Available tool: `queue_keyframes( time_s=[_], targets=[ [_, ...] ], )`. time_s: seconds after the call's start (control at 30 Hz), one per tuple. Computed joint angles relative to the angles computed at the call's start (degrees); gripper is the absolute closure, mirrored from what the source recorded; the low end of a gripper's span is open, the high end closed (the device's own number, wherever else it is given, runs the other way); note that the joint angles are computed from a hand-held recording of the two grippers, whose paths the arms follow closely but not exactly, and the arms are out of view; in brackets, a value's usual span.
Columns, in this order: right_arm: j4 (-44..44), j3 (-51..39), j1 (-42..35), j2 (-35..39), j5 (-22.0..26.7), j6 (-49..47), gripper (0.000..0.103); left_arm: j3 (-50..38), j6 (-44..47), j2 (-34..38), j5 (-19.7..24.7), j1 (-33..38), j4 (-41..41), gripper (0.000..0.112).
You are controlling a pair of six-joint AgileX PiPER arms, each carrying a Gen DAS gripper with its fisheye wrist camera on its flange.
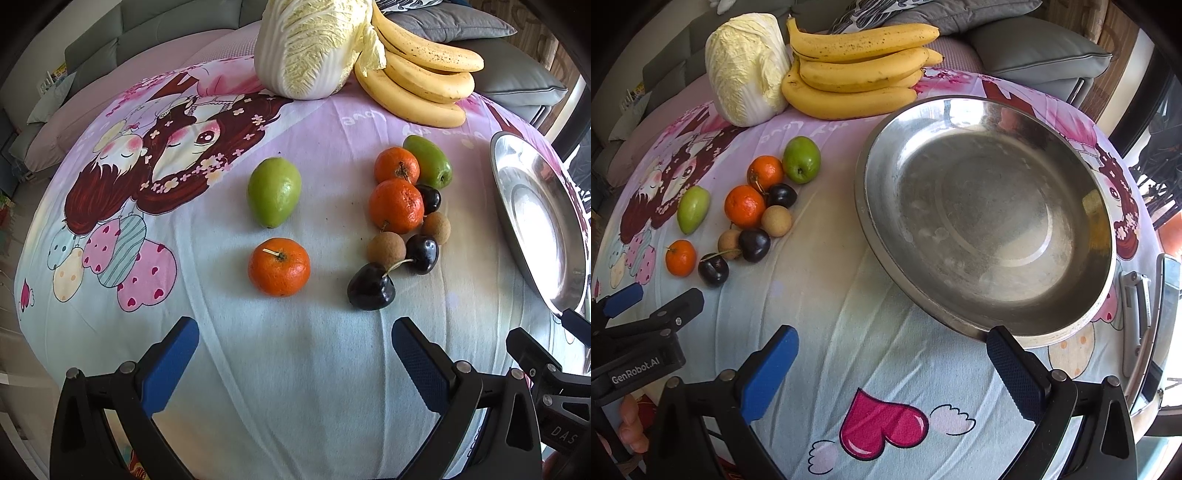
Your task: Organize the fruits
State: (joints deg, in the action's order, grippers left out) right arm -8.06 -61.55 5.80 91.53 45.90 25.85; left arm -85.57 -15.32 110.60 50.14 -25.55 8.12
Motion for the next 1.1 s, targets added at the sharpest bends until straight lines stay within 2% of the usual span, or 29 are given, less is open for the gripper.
queue_keyframes(
  time_s=[0.67, 1.1],
  targets=[
    [-0.03, 0.75, -0.66, -0.24, -0.38, -0.74, 0.0, -0.09, 1.03, 0.07, 0.35, 0.09, -0.64, 0.009],
    [-1.89, -0.46, 0.93, 0.64, 1.02, 1.4, 0.0, -0.56, 1.87, 0.35, 0.51, 0.75, -1.83, 0.009]
  ],
)
